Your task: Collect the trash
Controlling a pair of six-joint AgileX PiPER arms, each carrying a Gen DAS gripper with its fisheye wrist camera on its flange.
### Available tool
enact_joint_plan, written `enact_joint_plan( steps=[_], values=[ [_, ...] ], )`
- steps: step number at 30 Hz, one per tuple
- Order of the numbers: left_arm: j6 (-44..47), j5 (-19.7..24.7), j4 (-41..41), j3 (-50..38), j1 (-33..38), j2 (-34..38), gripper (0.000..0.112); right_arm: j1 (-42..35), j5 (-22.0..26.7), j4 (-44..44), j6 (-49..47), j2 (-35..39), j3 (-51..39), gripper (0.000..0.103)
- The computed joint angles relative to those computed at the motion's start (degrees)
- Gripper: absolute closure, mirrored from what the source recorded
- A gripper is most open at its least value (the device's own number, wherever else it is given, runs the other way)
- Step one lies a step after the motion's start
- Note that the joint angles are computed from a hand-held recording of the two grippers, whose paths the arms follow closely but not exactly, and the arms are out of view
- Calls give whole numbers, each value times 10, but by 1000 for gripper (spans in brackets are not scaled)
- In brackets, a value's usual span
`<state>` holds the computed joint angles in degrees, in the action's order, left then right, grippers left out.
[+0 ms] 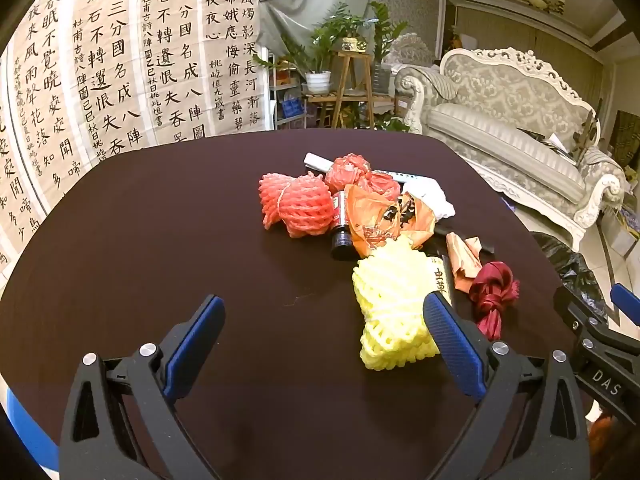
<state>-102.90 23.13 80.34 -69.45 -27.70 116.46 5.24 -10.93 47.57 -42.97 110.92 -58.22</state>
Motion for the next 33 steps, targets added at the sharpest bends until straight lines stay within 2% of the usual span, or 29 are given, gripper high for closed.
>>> enact_joint_plan(
  steps=[7,11,25,29,33],
  values=[
    [3,-1,-4,-3,3,4,16,0,5,25,-24,-1,-4,4],
    [6,-2,-8,-4,5,5,16,-2,-1,-25,24,11,-4,4],
    [7,-3,-10,-4,5,6,16,-2,5,8,-8,10,-9,4],
    [9,-4,-10,-7,7,8,16,0,-4,-39,40,16,-2,4],
    [6,-9,-4,-5,10,9,16,-1,0,-18,19,15,-8,4]
  ],
)
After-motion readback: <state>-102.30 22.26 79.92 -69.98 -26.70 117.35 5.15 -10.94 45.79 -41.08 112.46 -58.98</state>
